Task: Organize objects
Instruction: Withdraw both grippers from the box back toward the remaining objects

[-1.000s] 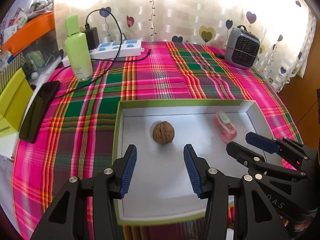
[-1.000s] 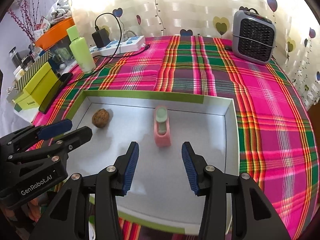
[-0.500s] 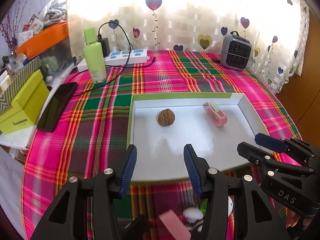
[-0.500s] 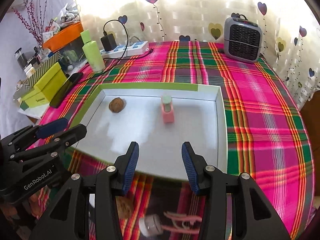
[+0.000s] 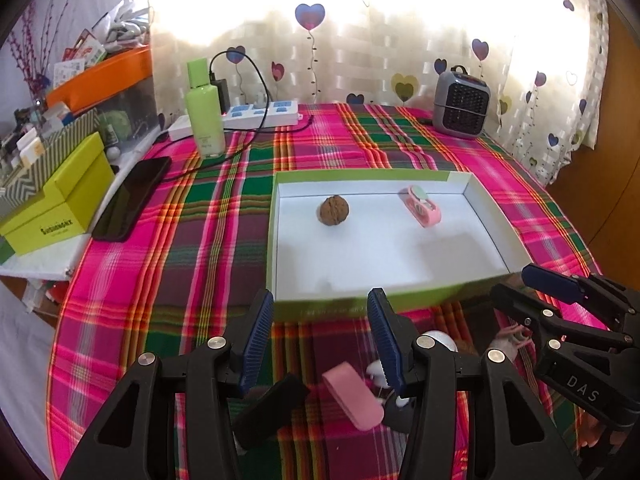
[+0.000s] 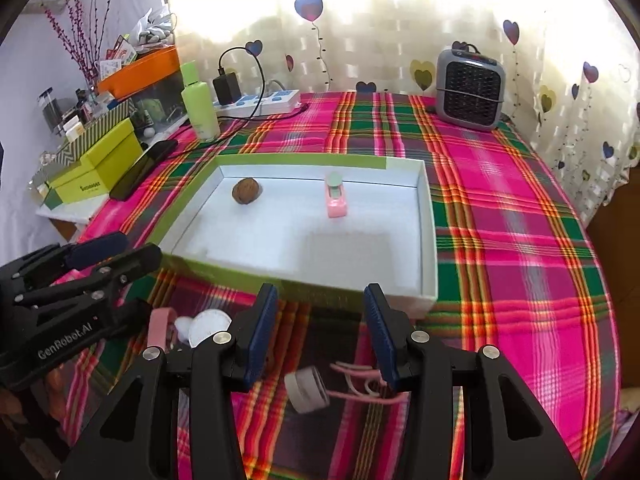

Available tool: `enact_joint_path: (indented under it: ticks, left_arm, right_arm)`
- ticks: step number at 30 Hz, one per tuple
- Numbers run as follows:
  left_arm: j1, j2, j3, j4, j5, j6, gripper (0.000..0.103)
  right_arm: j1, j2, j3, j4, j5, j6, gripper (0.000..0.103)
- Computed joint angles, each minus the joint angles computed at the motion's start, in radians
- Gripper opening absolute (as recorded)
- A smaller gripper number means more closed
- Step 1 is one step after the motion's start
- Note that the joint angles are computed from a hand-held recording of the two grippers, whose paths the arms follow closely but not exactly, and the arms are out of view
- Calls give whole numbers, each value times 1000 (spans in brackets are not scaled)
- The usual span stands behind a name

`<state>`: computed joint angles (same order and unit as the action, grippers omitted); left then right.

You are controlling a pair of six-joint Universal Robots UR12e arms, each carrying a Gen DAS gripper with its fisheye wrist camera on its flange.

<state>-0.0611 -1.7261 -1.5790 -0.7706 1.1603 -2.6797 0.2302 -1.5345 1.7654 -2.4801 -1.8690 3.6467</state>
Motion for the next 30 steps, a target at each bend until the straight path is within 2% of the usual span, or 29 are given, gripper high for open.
enact_joint_path:
  ticks: [16,20,30]
  left_arm:
    - [58,34,-55,-4,-55,13,48]
    - [82,36,-62,-12,-103,37,48]
    - [132,37,-82,-89,-148,85,49]
  right_arm:
    - [30,-38,57,-35,-37,35,46]
    - [30,-48,74,-39,-35,51,46]
    - [20,-68,113,-71,2,67,46]
